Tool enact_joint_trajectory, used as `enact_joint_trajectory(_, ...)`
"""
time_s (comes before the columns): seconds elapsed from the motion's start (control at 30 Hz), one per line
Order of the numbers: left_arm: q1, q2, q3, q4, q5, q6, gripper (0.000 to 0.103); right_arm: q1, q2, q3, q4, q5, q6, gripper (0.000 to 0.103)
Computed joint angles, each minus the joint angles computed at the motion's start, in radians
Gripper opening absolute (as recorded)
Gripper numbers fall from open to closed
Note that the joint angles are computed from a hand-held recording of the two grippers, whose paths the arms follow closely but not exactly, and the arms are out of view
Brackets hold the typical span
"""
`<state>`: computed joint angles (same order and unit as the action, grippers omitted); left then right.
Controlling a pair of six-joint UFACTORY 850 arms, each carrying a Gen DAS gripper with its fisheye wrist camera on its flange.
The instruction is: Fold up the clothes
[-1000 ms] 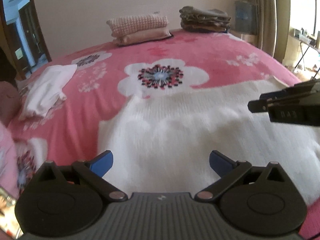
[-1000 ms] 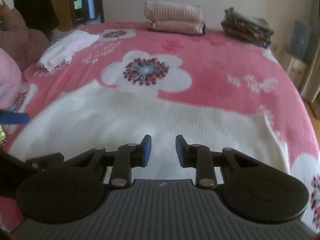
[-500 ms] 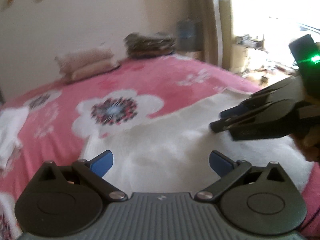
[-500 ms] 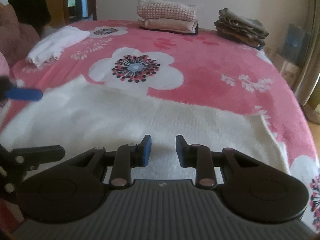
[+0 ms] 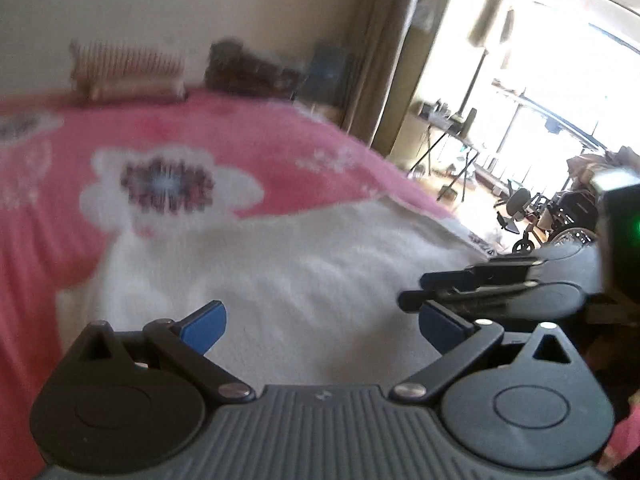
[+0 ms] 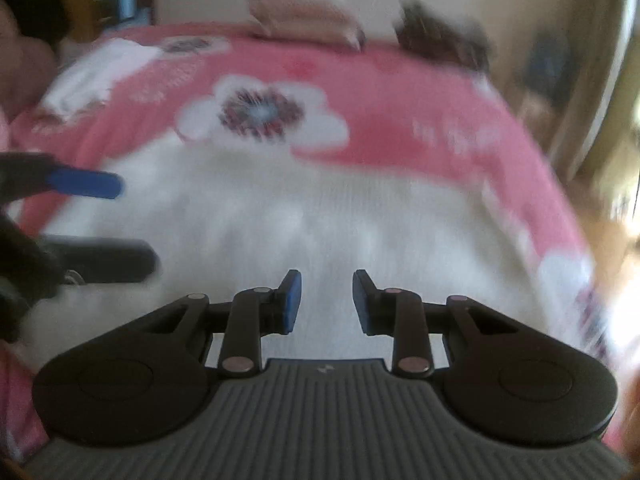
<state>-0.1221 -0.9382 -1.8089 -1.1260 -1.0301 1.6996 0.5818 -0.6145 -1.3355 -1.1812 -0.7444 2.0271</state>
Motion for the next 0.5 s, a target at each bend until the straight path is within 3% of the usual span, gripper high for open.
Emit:
enact_joint_trajectory(0.13, -0.03, 0.017, 0.022, 0.077, 0.092, -0.111, 0.103, -0.02, 0.038, 0.095, -0.124, 0.072, 0.277, 0.027)
enact_joint_trajectory(0.23, -0.06, 0.054, 0.07, 0.102, 0.192, -0.143, 0.103, -0.024, 0.06, 0.134, -0.203, 0.114, 0.272, 0.028)
enact_joint_trajectory(0.33, -0.092, 0.094, 0.138, 0.113, 0.323, -0.124, 0.103, -0.036, 0.062, 0.154, -0.33, 0.153, 0.311, 0.028)
enact_joint_trajectory(0.43, -0.126, 0.136, 0.216, 0.101, 0.486, -0.069, 0.103, -0.036, 0.073, 0.198, -0.524, 0.148, 0.418, 0.028)
enact_joint_trajectory(0.5, -0.141, 0.158, 0.248, 0.104, 0.557, -0.069, 0.103, -0.043, 0.089, 0.246, -0.636, 0.13, 0.497, 0.027)
